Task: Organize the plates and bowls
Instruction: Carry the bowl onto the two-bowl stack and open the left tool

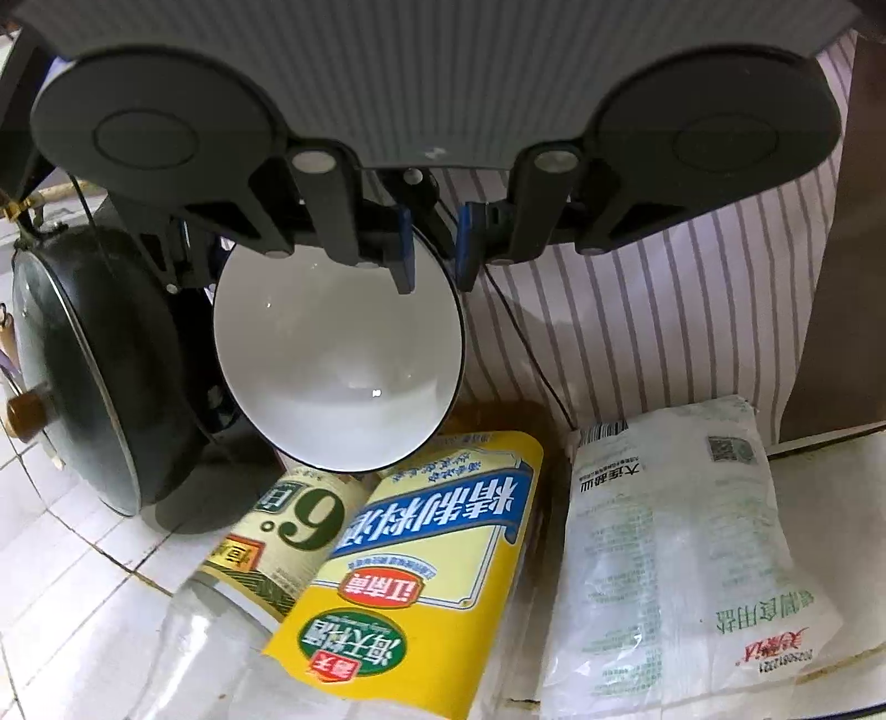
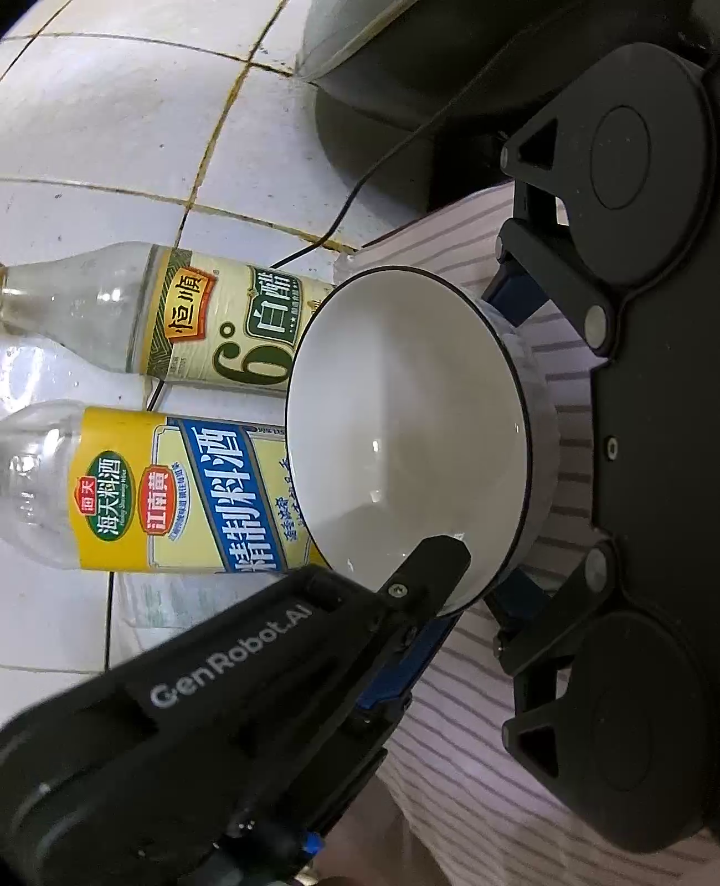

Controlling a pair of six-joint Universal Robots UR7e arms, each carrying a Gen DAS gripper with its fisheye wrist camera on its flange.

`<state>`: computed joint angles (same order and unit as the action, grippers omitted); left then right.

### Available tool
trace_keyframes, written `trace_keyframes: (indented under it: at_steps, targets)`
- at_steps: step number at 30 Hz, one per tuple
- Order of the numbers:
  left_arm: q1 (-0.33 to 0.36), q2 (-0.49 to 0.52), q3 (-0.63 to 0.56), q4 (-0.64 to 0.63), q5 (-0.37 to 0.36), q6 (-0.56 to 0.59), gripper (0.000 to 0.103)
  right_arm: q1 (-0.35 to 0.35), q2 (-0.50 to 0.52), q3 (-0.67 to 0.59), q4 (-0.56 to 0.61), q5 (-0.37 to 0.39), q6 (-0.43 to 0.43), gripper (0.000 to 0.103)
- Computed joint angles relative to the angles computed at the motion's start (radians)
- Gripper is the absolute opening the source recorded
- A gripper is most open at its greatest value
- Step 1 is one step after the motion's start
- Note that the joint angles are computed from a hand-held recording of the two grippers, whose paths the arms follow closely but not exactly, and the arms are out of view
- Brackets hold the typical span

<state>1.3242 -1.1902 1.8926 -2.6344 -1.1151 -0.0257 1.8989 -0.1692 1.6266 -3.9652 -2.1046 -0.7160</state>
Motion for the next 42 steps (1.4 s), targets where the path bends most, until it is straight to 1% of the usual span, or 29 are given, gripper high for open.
trace_keyframes:
  at_steps: [3,6,8,12,15,19,23,28,35,37,39,42]
  targets:
    - [-0.016,-0.029,0.030,-0.004,0.004,0.004,0.013,0.016,-0.002,0.024,-0.036,-0.005,0.010,0.094]
    - [-0.044,-0.070,0.067,-0.011,0.017,0.015,0.013,0.047,-0.014,0.034,-0.034,-0.032,0.028,0.094]
    - [-0.059,-0.096,0.077,-0.002,0.015,0.017,0.014,0.065,-0.029,0.054,-0.047,-0.031,0.019,0.094]
    - [-0.101,-0.170,0.111,0.024,0.020,0.010,0.014,0.104,-0.056,0.091,-0.078,-0.034,0.026,0.094]
    - [-0.136,-0.227,0.140,0.047,0.040,0.009,0.014,0.136,-0.069,0.121,-0.110,-0.043,0.035,0.094]
    - [-0.179,-0.306,0.185,0.078,0.064,0.000,0.014,0.180,-0.082,0.163,-0.142,-0.068,0.066,0.094]
    - [-0.222,-0.385,0.234,0.112,0.094,-0.023,0.014,0.220,-0.107,0.216,-0.139,-0.079,0.120,0.094]
    - [-0.281,-0.499,0.284,0.201,0.126,-0.077,0.014,0.269,-0.122,0.257,-0.139,-0.100,0.137,0.094]
    - [-0.350,-0.628,0.324,0.351,0.170,-0.151,0.014,0.324,-0.142,0.310,-0.107,-0.126,0.207,0.094]
    - [-0.361,-0.652,0.328,0.400,0.181,-0.176,0.014,0.338,-0.139,0.321,-0.099,-0.136,0.224,0.094]
    - [-0.367,-0.676,0.331,0.447,0.184,-0.200,0.014,0.350,-0.127,0.328,-0.107,-0.145,0.221,0.094]
    - [-0.366,-0.704,0.340,0.494,0.183,-0.226,0.014,0.364,-0.120,0.343,-0.089,-0.149,0.254,0.094]
